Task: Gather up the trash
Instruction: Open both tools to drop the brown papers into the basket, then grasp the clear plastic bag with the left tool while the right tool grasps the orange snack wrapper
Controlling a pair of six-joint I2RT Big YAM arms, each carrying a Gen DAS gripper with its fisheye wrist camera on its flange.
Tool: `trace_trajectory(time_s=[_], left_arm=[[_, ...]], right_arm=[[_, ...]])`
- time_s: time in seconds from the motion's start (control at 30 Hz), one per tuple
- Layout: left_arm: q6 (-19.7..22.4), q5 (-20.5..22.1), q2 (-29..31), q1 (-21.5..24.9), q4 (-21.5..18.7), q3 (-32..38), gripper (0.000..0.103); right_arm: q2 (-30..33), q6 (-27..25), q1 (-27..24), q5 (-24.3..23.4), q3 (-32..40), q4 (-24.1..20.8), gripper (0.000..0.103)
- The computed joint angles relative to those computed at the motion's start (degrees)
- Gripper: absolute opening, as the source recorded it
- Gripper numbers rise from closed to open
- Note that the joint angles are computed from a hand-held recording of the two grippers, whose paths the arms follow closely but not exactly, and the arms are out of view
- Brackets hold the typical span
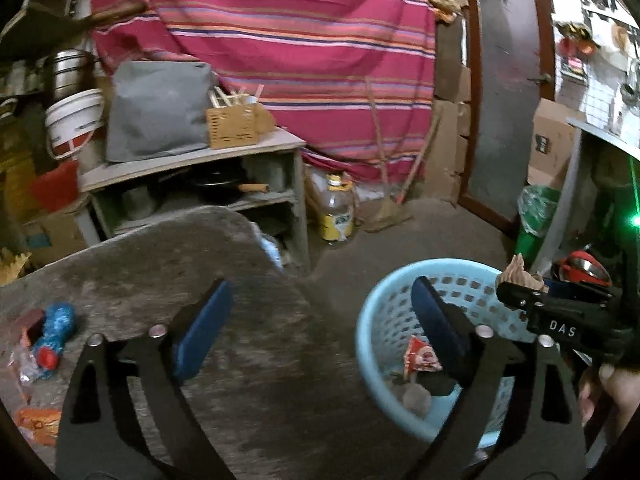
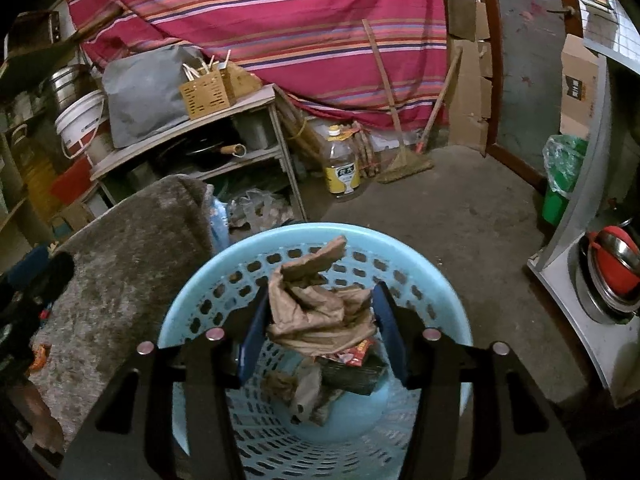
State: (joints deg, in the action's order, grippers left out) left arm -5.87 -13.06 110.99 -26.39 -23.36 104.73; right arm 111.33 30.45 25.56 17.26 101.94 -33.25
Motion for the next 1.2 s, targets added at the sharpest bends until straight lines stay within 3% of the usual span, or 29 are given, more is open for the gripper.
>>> trace_trajectory(time_s=[0.1,0.23,0.4,0.6,0.73,0.9,1.2], left_arm=[[0.2,-0.3,-2.2,1.3,0.7,-3.1,0.091],[0.4,-1.4,-5.8,3.4,3.0,-8.4,0.097],[0.1,-0.4,-9.2,6.7,2.3,-11.9,0.097],[0.3,-0.5,-14.2,11.0,3.2,-17.2,0.097],[1.2,-2.7,-17.7,14.6,4.2,-21.9,0.097],[1.2,-4.0,-19.9,19.2,4.5,-25.9,0.097],[-0.7,-2.4,-19.7,26.2,2.7,-28.7,0.097]], right_arm=[[0.7,-0.1,0.6,0.9,1.2,-0.5,0.082],[1.3,0.1,1.1,1.8,2.5,-1.2,0.088],[2.7,-0.4,2.0,3.9,5.2,-3.3,0.097],[3.8,-0.6,3.6,5.1,7.1,-4.0,0.097],[5.4,-1.7,5.1,5.8,9.7,-4.7,0.097],[9.0,-2.4,7.4,8.8,15.6,-8.4,0.097],[18.2,0.4,9.9,6.4,31.4,-17.6,0.097]])
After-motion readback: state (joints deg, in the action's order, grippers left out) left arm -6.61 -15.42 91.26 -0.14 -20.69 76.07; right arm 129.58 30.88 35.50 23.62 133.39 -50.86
